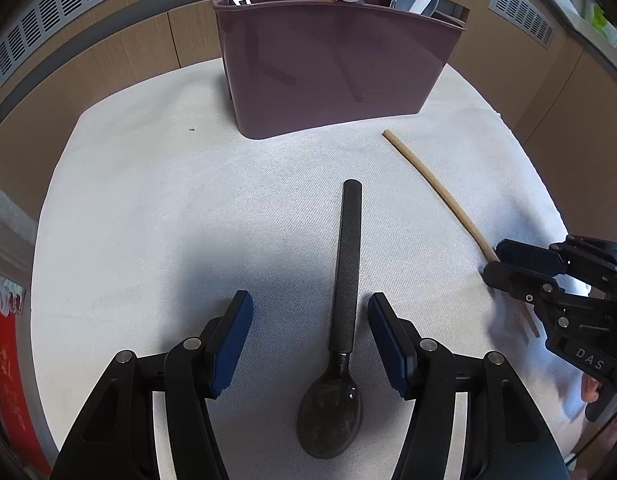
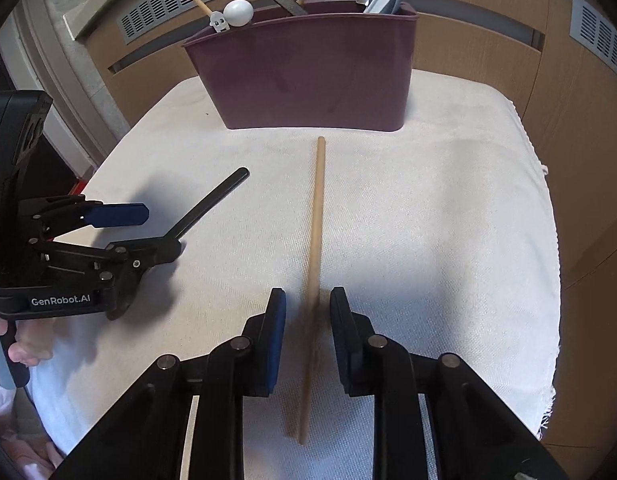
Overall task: Organize utensils
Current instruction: 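Grasp the chopstick with the right tool while the left tool grasps the black-handled spoon, then lift the black-handled spoon with the left tool while the right tool lifts the chopstick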
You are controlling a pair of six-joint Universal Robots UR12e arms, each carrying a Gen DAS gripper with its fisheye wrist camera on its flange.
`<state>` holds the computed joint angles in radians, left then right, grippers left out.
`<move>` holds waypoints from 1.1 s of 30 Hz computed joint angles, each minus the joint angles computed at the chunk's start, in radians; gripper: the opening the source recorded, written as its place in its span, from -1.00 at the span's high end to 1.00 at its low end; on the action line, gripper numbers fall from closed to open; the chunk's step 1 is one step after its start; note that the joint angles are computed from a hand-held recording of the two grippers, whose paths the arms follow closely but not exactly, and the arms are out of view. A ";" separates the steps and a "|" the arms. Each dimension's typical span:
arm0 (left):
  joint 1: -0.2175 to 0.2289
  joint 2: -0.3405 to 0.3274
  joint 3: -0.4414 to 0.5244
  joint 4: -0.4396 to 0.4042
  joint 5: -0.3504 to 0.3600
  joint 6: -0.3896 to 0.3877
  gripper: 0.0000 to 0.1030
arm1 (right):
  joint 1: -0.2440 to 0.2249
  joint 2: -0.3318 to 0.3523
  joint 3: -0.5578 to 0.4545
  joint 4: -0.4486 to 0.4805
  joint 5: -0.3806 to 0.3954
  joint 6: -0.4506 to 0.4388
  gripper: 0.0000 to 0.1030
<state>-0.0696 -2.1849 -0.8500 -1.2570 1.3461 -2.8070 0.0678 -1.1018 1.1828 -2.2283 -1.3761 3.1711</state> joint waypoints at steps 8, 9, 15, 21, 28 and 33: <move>0.011 -0.010 0.030 -0.048 -0.052 -0.028 -0.17 | 0.016 0.056 -0.087 0.018 -0.099 -0.039 0.62; 0.011 -0.009 0.031 -0.051 -0.056 -0.026 -0.17 | 0.016 0.070 -0.107 0.020 -0.099 -0.042 0.62; 0.003 -0.014 0.051 -0.060 -0.062 0.016 -0.17 | 0.027 0.135 -0.209 0.048 -0.114 -0.113 0.68; -0.022 -0.050 0.117 -0.084 -0.011 0.071 -0.01 | 0.015 0.118 -0.190 0.042 -0.086 -0.123 0.90; -0.039 -0.165 0.329 -0.269 0.021 0.093 0.52 | -0.019 0.040 -0.074 -0.038 -0.022 -0.069 0.90; -0.041 -0.150 0.297 -0.227 0.020 0.121 0.76 | -0.031 0.019 -0.043 -0.077 0.009 -0.042 0.90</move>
